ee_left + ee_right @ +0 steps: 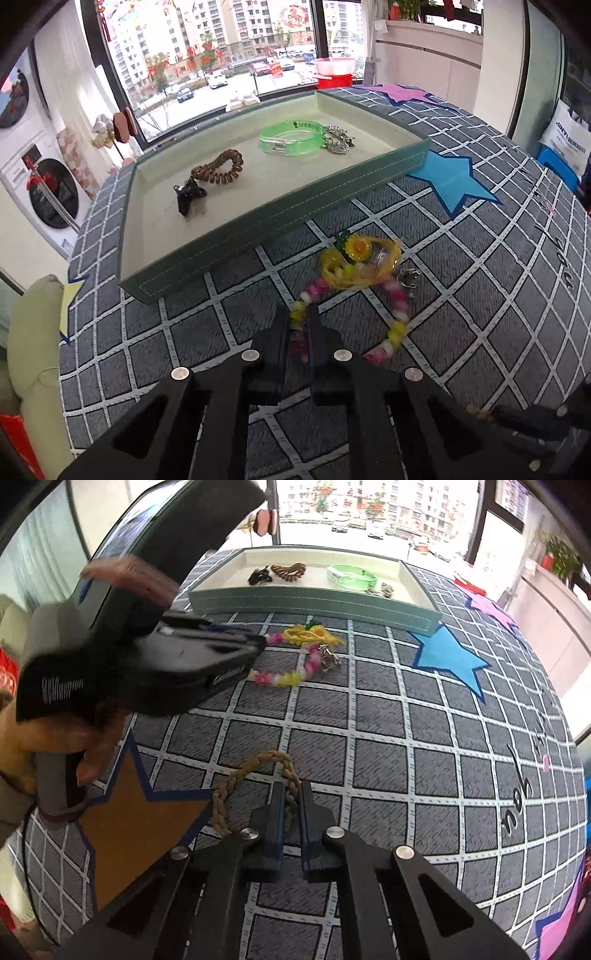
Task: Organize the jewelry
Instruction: 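Grasp the braided rope bracelet with the right gripper while the left grasps the beaded bracelet, then carry both bracelets into the tray and open both grippers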
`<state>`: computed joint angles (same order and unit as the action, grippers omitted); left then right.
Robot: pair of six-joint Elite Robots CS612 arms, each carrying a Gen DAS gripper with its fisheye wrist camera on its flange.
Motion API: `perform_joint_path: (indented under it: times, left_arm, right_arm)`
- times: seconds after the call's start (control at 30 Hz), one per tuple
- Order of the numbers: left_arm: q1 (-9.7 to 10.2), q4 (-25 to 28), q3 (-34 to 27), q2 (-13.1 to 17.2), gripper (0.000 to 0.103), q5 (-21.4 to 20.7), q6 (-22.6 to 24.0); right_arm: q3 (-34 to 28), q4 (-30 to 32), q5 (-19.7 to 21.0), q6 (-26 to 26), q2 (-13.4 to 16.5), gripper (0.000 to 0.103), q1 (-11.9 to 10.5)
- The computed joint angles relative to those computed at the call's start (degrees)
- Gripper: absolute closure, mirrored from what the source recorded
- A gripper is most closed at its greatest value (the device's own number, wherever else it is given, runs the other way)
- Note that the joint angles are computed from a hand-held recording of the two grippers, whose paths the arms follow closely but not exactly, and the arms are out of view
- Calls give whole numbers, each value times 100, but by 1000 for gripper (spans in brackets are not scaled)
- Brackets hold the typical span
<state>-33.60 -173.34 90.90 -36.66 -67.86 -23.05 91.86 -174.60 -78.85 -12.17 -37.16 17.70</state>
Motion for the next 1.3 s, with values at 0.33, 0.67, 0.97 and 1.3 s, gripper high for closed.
perform_joint_path:
  times: [0.33,0.67,0.97,1.3]
  left_arm:
    - [24,-496,415,-200,80,-176,-620]
    - [-54,-1152,903,-492,80,19,-956]
    - [-74,-1438,1109,-647,80,255,-1156]
    - [12,-1509,1014,-681,80,442,-1182]
  right_arm:
    - [211,-376,457,405,-167,96,-286]
    - [155,-580,622,719,-208,96,-387]
    - [-58,-618,852,726,-191,96,-439]
    - [-615,-463,1070,771,-55,96,-455]
